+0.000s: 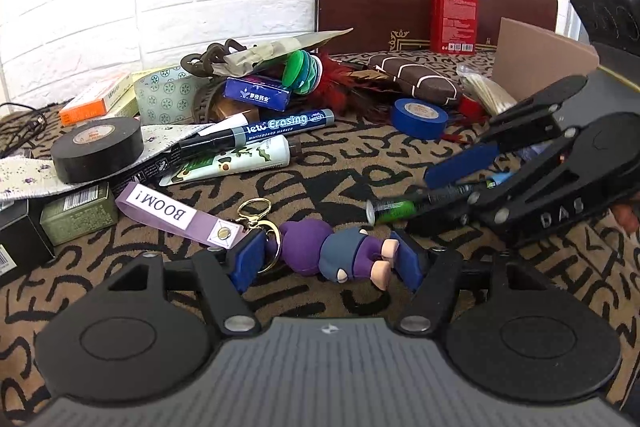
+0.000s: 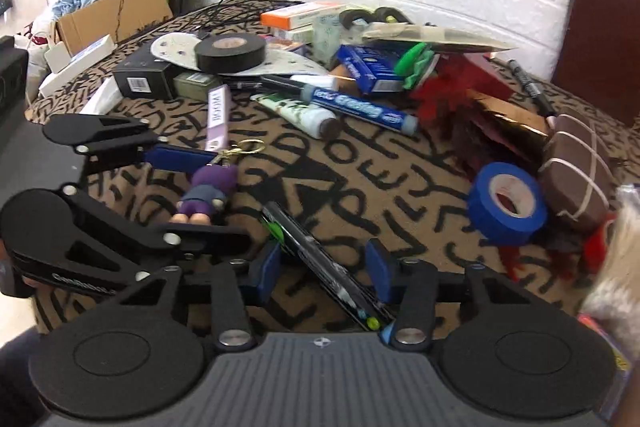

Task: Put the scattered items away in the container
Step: 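Grasp the blue-capped green marker with the right tool while the left tool approaches the purple figure, then grasp the purple figure keychain with the left tool while the right tool lifts the marker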

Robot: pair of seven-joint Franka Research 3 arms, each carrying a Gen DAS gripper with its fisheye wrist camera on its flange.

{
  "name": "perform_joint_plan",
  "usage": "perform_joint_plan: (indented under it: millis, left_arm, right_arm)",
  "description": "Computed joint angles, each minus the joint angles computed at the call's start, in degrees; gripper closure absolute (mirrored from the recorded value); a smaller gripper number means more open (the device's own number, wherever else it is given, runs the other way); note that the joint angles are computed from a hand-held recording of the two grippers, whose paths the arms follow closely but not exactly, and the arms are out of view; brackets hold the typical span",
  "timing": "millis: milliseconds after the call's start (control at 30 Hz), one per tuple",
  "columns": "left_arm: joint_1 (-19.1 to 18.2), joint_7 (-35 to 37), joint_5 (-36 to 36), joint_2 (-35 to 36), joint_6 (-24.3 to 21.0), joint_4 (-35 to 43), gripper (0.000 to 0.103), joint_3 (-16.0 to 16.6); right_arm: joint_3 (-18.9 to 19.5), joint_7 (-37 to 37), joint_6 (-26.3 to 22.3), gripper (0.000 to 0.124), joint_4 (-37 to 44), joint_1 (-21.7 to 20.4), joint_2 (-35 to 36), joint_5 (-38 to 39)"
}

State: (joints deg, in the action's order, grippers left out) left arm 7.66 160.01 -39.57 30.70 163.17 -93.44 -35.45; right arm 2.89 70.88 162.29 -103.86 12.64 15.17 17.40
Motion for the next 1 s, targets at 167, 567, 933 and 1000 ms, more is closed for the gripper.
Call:
perform_joint_plan:
  millis: [167,567,933,1000]
  left_arm:
    - [-2.4,-3.0,3.9,-0.8,3.9,-1.5,0.034,1.9]
    - [-6.8,-21.5,16.4,-3.1,10.2,-4.8,0.033,7.2]
    - [-1.2,-26.2,23.5,-4.3,12.7,-8.4,0.033,2.8]
    - [0.1,-27.0,24.5,-4.7,12.6,-9.1,0.036,1.4]
  right_arm:
    - [-5.0,7.9,1.9,0.021,-2.8,3.9,-0.8,-12.0]
    - [-0.1,1.9,6.1,0.081,-8.0,0.2,-4.3,-0.1]
    - [4.4,-14.2,5.1,0.099,-9.3,0.1,-6.3,20.6]
    - [2.1,-8.7,7.8,0.099,-9.8,2.7,-5.8,13.6]
